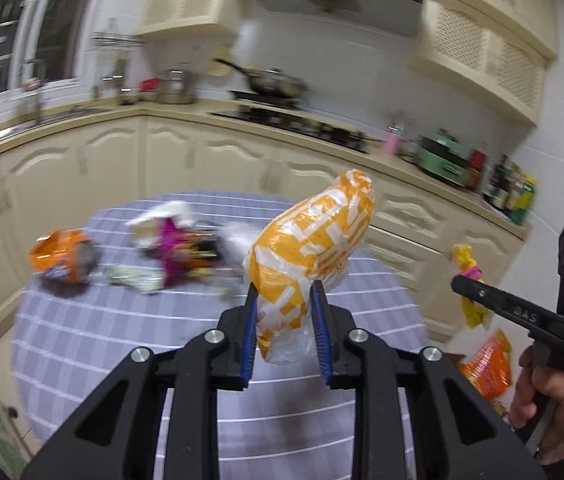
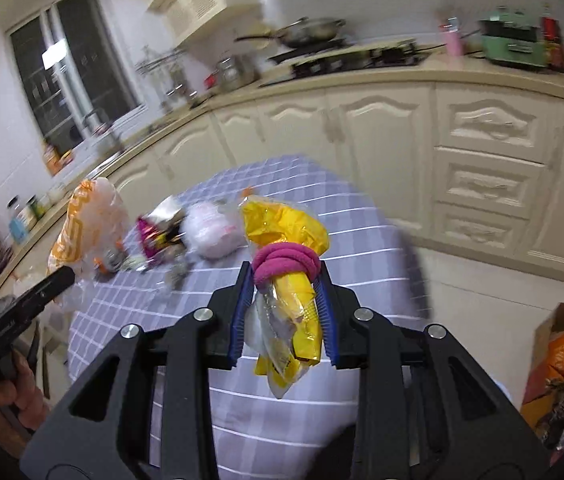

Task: Collect trash
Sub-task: 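Carry both held items over the light blue bin on the floor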

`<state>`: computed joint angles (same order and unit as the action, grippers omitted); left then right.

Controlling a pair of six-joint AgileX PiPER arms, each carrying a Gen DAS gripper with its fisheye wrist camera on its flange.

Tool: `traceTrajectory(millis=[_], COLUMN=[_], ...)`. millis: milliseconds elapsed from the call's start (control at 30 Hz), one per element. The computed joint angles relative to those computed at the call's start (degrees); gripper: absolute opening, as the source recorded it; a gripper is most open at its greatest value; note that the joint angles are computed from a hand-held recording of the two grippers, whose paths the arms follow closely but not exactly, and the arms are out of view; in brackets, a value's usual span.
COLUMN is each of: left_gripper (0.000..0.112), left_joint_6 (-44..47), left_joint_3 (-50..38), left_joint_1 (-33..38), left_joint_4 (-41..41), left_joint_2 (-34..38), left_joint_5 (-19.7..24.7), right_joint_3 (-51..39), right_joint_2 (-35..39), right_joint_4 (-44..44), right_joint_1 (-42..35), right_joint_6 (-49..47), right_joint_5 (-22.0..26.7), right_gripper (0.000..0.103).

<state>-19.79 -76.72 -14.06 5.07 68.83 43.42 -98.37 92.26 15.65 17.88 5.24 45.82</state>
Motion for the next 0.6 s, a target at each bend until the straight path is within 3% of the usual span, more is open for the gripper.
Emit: traceTrajectory(millis=[167, 300, 433, 600], left_gripper=[0.024, 0.024, 0.024, 0.024], left_joint_6=[-4.32, -3.33, -0.23, 3.67], left_joint_3=[-5.35, -10.75, -16.29, -26.32], left_joint_1=[-12.43, -19.37, -24.02, -27.67], left_joint_4=[2.63, -0.32, -5.26, -11.2], left_joint_2=[9.07, 17.91, 27.47, 42.58], left_joint_5=[-1.59, -1.8, -1.2, 2.57], right_joint_3=[9.53, 16.88, 23.78, 30.21], right_joint_2=[-5.64, -7.31, -6.13, -0.96], right_joint_4=[3.38, 5.74, 8.0, 11.86], right_joint_1=[-12.38, -23.44, -31.62, -37.4], right_joint_6=[-3.59, -6.66, -9.67, -13.28], right_joint_5=[-0.26, -0.09, -0.62, -2.02], right_gripper=[0.03, 0.03, 0.03, 0.03])
